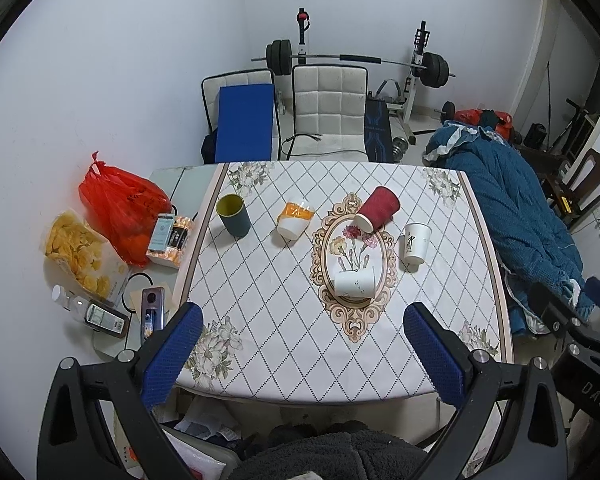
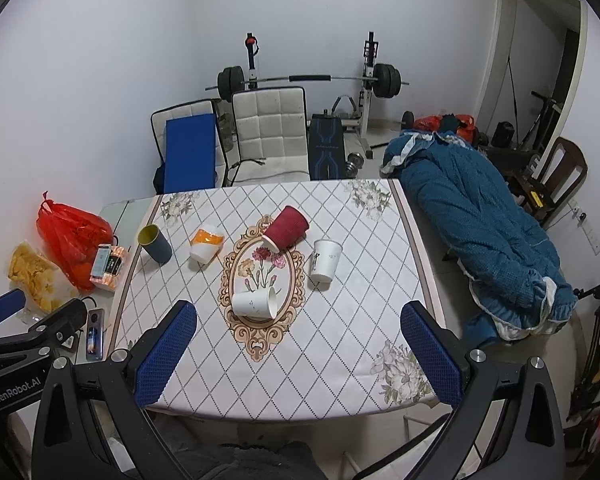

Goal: Flip cup upside down
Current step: 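Move the left tool toward the upright white printed paper cup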

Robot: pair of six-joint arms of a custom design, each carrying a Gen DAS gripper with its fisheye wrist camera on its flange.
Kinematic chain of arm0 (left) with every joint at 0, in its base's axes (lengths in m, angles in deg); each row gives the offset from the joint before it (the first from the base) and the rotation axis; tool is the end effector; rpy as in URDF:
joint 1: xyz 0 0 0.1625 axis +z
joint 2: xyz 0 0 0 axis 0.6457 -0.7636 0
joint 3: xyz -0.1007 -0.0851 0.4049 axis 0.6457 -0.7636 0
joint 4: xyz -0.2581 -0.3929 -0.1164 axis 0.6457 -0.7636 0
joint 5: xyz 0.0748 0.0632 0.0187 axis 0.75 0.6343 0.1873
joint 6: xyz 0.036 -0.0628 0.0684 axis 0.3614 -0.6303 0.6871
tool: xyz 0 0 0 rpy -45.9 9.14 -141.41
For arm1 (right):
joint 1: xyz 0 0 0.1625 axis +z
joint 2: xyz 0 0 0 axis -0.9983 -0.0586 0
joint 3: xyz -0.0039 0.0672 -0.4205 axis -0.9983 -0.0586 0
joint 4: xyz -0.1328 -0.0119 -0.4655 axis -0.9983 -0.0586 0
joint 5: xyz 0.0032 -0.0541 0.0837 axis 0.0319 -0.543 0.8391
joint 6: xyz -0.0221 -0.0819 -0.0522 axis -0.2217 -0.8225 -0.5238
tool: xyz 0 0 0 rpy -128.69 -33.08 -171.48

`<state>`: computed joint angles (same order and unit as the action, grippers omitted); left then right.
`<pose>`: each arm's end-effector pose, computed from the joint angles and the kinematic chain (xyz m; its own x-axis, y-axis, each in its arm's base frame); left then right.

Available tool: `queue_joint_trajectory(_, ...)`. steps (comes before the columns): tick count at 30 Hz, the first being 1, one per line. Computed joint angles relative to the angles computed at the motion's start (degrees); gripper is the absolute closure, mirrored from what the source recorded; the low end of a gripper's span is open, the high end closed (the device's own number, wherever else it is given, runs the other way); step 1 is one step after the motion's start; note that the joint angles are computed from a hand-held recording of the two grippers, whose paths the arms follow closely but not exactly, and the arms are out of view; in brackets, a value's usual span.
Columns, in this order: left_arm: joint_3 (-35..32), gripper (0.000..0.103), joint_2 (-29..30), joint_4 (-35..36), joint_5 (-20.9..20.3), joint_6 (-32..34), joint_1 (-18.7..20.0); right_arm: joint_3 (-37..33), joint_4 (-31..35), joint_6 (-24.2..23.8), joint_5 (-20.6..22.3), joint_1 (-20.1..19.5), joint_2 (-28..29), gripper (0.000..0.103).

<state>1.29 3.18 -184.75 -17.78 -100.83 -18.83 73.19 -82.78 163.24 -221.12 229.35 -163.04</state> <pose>-0.5642 -0.4142 0.3035 -0.4448 0.7506 -0.4886 0.8363 0.5434 0.0735 0.4420 -0.2739 0.4655 -0.4337 0.8031 0.4086 0.0407 0.4705 -0.8815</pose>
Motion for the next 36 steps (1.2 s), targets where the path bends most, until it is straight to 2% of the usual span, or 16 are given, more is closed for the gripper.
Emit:
queue_joint_trajectory(3, 0.22, 0.000, 1.52, 0.51, 0.16, -0.87, 0.36, 3.22, -3.54, -2.55, 0.47, -1.13, -2.91, 0.000)
queue_joint_trajectory(10, 0.38, 0.000, 6.17, 3.16, 1.04, -2.72, 1.21, 16.08, -18.75, -14.78, 2.81, -7.35, -13.68, 0.000)
queue_joint_trajectory(18, 0.29, 0.000, 11.79, 5.65, 0.22, -5.42, 2.34, 29.67, -33.31, -30.28, 5.83, -17.06, -25.85, 0.000)
queue_joint_trajectory(25, 0.06, 0.000, 16.60, 7.29, -0.02, -5.37, 2.89, 39.47, -42.27, -42.21, 7.62, -27.27, -34.54, 0.000)
queue_joint_trajectory(30, -1.77, 0.000, 21.07, 8.20, -0.50, -3.94, 3.46, 44.48, -46.86, -47.63, 9.78, -33.72, -39.36, 0.000)
queue_joint_trajectory(36, -6.02, 0.000, 27.82, 7.01, -0.29, 1.10, 3.67, 48.10, -49.80, -50.34, 11.28, -40.01, -43.32, 0.000)
